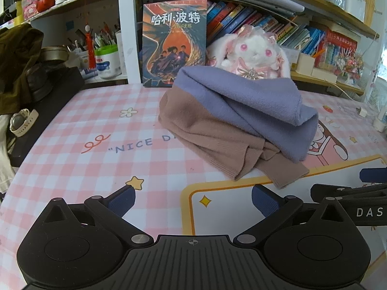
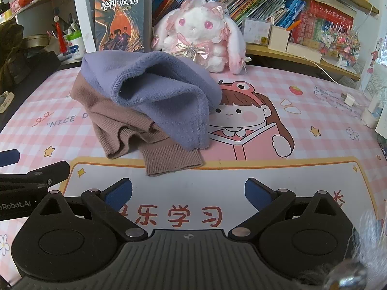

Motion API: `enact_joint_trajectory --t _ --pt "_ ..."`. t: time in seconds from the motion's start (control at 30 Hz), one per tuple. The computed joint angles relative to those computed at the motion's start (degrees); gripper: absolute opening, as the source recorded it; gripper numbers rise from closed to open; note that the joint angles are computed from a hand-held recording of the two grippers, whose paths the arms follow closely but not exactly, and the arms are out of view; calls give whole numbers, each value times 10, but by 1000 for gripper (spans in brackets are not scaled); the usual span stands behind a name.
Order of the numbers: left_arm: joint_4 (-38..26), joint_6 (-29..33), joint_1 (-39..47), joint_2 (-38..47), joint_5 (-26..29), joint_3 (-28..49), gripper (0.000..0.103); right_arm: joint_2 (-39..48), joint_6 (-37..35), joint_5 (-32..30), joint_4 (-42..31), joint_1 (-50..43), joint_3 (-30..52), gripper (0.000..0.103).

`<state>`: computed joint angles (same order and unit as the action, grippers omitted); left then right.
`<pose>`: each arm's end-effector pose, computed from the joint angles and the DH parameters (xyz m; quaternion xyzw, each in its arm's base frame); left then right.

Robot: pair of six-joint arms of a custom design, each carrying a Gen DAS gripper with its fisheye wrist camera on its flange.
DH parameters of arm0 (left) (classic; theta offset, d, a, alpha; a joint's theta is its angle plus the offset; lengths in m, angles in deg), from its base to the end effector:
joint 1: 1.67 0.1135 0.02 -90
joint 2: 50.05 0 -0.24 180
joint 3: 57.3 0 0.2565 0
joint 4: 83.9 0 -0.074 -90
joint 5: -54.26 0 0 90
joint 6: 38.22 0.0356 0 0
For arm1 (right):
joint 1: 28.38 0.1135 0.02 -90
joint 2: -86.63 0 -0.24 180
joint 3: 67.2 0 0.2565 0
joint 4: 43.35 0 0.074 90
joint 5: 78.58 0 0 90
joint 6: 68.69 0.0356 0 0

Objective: Fold clothes

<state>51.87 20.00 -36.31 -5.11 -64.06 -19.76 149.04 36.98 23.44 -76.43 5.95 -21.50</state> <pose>0.1494 -0.0827 0.1674 -0.0575 0.9175 0.0188 0.3931 0.1898 0.1206 0.1694 -0.1159 0.9274 0.0554 0.3514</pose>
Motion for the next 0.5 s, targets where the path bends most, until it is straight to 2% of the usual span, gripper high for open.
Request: enact_joint_trajectory --t 0.2,0.23,0.5 --pt "0 -8 -10 6 -12 1 103 -1 2 -3 -3 -1 2 100" --pt "-4 1 2 3 1 4 103 -2 1 -3 -3 -1 2 100" --pt "-2 1 0 -8 -1 -8 103 -4 7 -3 -5 1 -3 100"
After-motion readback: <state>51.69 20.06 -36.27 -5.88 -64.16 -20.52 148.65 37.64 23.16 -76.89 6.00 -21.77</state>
